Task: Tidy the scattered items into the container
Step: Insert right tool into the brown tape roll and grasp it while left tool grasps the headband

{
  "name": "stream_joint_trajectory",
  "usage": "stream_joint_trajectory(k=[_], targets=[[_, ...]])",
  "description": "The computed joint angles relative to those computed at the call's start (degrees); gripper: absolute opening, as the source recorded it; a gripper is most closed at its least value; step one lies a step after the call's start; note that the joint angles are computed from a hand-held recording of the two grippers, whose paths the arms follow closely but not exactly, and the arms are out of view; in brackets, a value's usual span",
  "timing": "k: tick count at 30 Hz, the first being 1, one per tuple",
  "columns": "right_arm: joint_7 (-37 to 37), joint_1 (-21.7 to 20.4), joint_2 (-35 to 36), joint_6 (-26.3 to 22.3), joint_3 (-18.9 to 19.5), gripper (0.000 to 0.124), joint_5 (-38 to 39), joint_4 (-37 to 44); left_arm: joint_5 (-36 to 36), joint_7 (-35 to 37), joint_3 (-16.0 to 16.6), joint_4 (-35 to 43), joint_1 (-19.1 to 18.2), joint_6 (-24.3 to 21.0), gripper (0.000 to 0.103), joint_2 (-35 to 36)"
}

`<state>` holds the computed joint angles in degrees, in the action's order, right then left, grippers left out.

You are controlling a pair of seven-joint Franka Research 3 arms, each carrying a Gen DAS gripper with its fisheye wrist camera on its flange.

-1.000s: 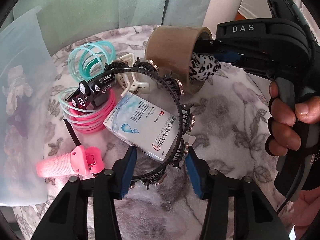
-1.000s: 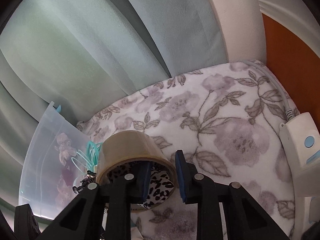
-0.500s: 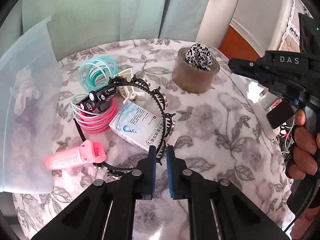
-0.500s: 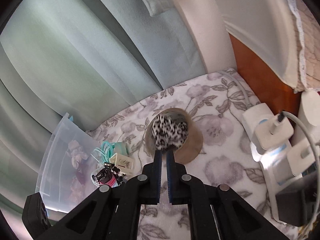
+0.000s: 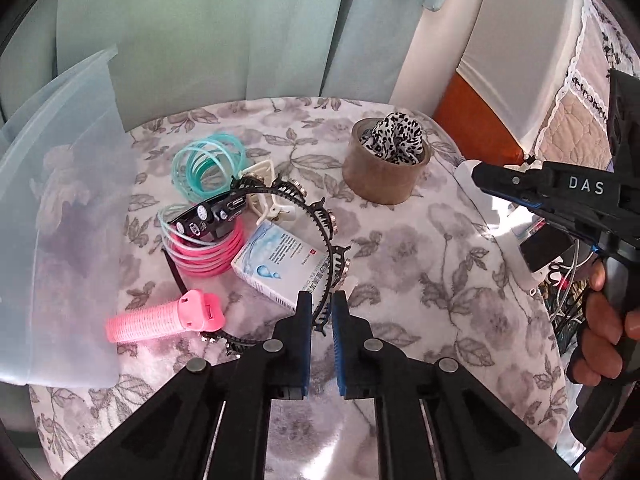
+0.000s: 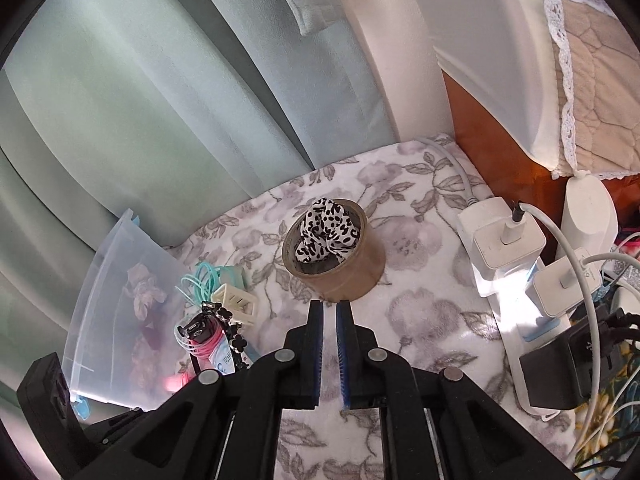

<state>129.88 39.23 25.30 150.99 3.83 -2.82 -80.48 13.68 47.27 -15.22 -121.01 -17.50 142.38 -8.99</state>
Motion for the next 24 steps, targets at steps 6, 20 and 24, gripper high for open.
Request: stream_joint_trajectory(k=[6, 20, 24], targets=[[-0.13, 0.55, 4.81, -5.34, -0.80, 0.018, -0.90, 6.77, -0.35, 0.51, 0.38, 4.00, 0.37, 2.25, 0.054, 4.83], [-7.89, 0.53, 18.59, -11.58, -0.90, 0.075, 1.85, 25.73, 2.06, -0.24, 0.99, 10.87, 0.55, 0.68, 0.023, 13.48], [-9.77, 0.81, 21.42, -12.45, -1.43, 0.083, 2.30, 29.06, -1.15, 0.87, 1.13, 8.80, 1.29, 4.22, 0.023, 12.10]])
